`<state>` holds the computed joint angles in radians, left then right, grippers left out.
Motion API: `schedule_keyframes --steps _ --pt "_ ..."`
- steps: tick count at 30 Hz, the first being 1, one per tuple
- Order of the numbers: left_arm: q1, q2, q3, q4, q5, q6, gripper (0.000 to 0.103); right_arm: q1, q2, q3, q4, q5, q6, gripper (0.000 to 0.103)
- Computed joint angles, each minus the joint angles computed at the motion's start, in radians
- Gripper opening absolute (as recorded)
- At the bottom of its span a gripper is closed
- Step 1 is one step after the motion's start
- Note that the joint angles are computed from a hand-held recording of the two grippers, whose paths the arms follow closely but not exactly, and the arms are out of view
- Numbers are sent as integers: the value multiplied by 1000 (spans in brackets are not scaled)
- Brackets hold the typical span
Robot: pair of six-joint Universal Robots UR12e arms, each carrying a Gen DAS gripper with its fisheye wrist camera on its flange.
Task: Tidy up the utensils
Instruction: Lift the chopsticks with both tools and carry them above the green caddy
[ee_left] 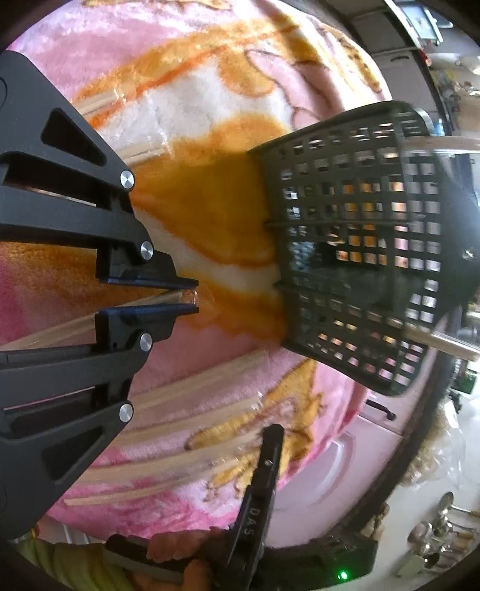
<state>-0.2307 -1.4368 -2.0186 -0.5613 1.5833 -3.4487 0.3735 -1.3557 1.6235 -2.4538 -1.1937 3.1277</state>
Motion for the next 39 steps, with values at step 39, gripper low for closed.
schedule_keyframes --steps 39 --pt "13 -7 185 352 181 49 2 26 -33 -119 -307 77 124 5"
